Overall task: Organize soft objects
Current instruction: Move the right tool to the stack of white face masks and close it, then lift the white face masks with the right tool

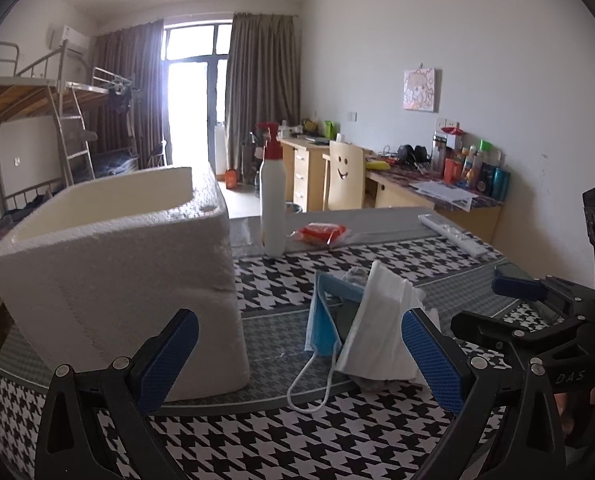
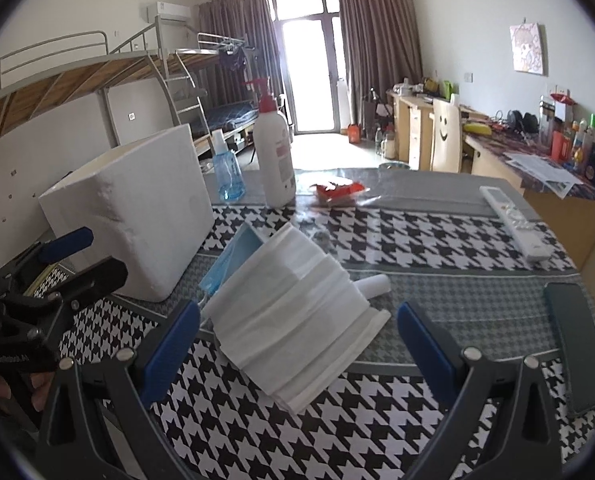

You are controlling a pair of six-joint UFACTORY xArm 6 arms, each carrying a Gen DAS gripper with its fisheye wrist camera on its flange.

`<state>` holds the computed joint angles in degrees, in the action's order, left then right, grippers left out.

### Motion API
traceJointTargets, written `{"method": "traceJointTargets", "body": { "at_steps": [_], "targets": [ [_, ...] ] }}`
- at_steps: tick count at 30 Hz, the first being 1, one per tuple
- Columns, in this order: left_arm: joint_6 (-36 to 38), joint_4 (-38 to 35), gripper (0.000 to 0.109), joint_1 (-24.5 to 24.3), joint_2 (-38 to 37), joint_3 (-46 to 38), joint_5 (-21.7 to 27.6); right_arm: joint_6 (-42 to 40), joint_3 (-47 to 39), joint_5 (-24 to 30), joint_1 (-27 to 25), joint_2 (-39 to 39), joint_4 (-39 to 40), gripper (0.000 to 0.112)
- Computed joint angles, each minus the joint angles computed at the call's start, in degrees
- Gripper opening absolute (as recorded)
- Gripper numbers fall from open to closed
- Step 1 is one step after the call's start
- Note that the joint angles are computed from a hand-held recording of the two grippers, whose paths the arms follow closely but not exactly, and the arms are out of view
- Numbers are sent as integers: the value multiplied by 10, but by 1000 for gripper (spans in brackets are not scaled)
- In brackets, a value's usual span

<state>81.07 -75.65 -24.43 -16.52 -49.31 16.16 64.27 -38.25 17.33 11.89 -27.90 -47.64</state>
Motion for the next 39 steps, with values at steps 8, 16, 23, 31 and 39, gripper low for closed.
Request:
{"method": "traceJointTargets", "body": {
  "at_steps": [8,16,23,31,39],
  "targets": [
    [-7,9,102,0,8,2,-7,-96,-9,-14,-1,43,114,81],
    [-12,16,102,1,23,-6,-13,-153,-8,-22,-3,60,190,65],
    [-15,25,102,-4,32,-11,-7,-197,-14,-15,-3,75,236,54],
    [-15,34,102,-13,30,-8,-3,-232,-18,0,2,83,275,35],
    [-39,57,102,-19,29,-6,-5,-245,10,-7,-1,56,290,7]
  ]
}}
